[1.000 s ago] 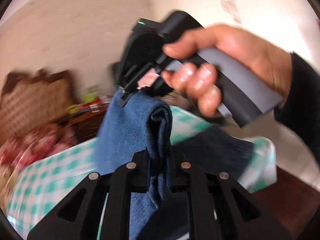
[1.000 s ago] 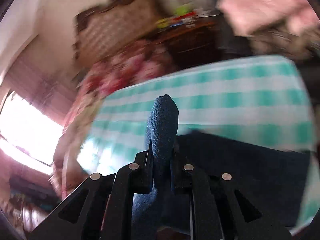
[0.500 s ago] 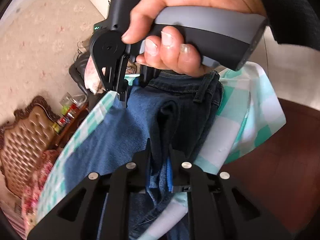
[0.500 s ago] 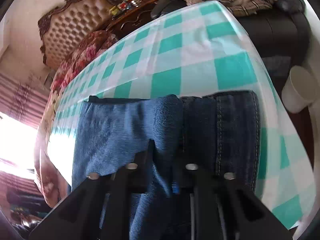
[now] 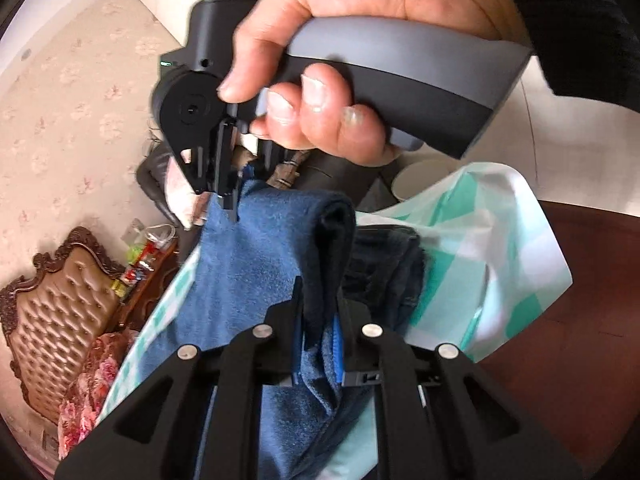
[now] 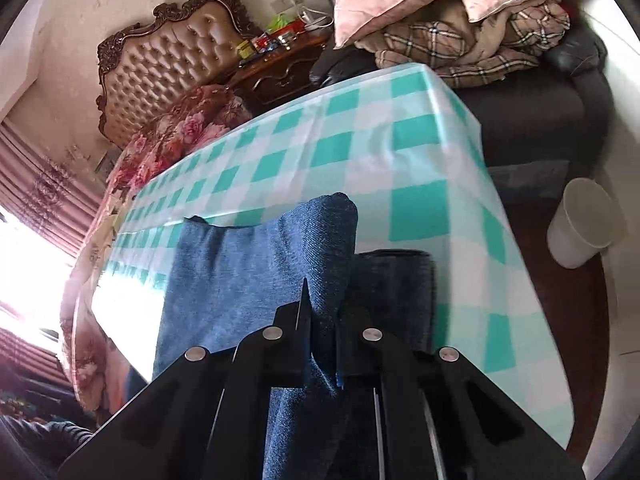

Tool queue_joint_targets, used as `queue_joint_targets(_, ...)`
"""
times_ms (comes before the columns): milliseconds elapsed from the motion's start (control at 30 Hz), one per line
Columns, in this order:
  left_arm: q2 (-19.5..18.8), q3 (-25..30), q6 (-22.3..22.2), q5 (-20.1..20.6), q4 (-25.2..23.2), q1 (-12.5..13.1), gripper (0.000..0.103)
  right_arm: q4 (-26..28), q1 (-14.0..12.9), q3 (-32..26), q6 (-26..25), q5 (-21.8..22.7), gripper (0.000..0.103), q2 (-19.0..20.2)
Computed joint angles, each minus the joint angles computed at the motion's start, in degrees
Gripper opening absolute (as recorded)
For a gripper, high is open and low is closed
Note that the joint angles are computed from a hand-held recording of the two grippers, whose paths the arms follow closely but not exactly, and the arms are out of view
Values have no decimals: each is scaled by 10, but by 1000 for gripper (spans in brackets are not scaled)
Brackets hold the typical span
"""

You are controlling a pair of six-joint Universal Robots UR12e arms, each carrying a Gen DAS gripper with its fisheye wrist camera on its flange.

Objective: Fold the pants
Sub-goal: 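Lift the jeans edge with the right tool and fold it over the bundle, then lower the folded edge onto the jeans and open the right tool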

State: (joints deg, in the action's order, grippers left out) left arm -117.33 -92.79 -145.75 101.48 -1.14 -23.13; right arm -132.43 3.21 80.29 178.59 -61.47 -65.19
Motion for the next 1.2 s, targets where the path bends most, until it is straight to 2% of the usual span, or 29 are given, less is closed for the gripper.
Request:
queue_joint_targets(133,-13,13,-6,-16,-34,3,12,-39,11,24,4,-71,11,3)
queue_joint_targets(233,-16,10,-12,-17,-22,5,14,-78,14,39,16,-93,16,1)
queue_joint_targets(367,-13,15,-44,-37,-38,12,21,-94,13,42,35,-106,23,1)
queue_joint_targets(400,-9,12,-49,-51,-33,16,30,-98,13,44,42,-114,26,-1)
queue_joint_targets(433,-4,4,-53,-66,-23,19,54,-103,12,46,49,-119,31,-2)
queue_joint_targets(467,4,-6,-57,-93,-9,26,72,-111,9,50,58,-120,33,-6)
queue_joint_targets(500,10,-13,-59,-108,-3,29,72,-113,9,50,59,-120,33,-6)
queue_joint_targets(533,20,-23,-62,-128,-2,34,72,-138,4,63,85,-140,36,-17)
queue_joint_targets(633,52,-51,-86,-193,-5,54,72,-176,8,91,127,-229,40,-42)
queue_joint_targets(667,60,-55,-98,-205,-8,61,72,-205,8,113,153,-245,40,-59)
queue_joint_targets(733,74,-55,-139,-233,-24,83,71,-249,12,143,176,-247,40,-80)
queue_joint_targets(800,76,-46,-166,-228,-29,94,70,-280,29,169,174,-267,41,-98)
queue_joint_targets(833,75,-41,-169,-223,-34,96,68,-295,44,182,173,-299,45,-102)
queue_joint_targets(867,74,-38,-169,-215,-37,96,66,-296,51,186,171,-310,49,-103)
queue_joint_targets(1000,57,-8,-143,-192,-46,98,65,-241,74,184,140,-346,49,-89)
queue_joint_targets(1067,57,-1,-156,-189,-67,98,65,-216,81,180,118,-370,49,-80)
queue_joint_targets(1133,55,12,-192,-203,-111,103,65,-227,78,188,117,-369,50,-79)
queue_joint_targets(1200,51,17,-199,-191,-123,103,63,-233,63,197,151,-332,55,-83)
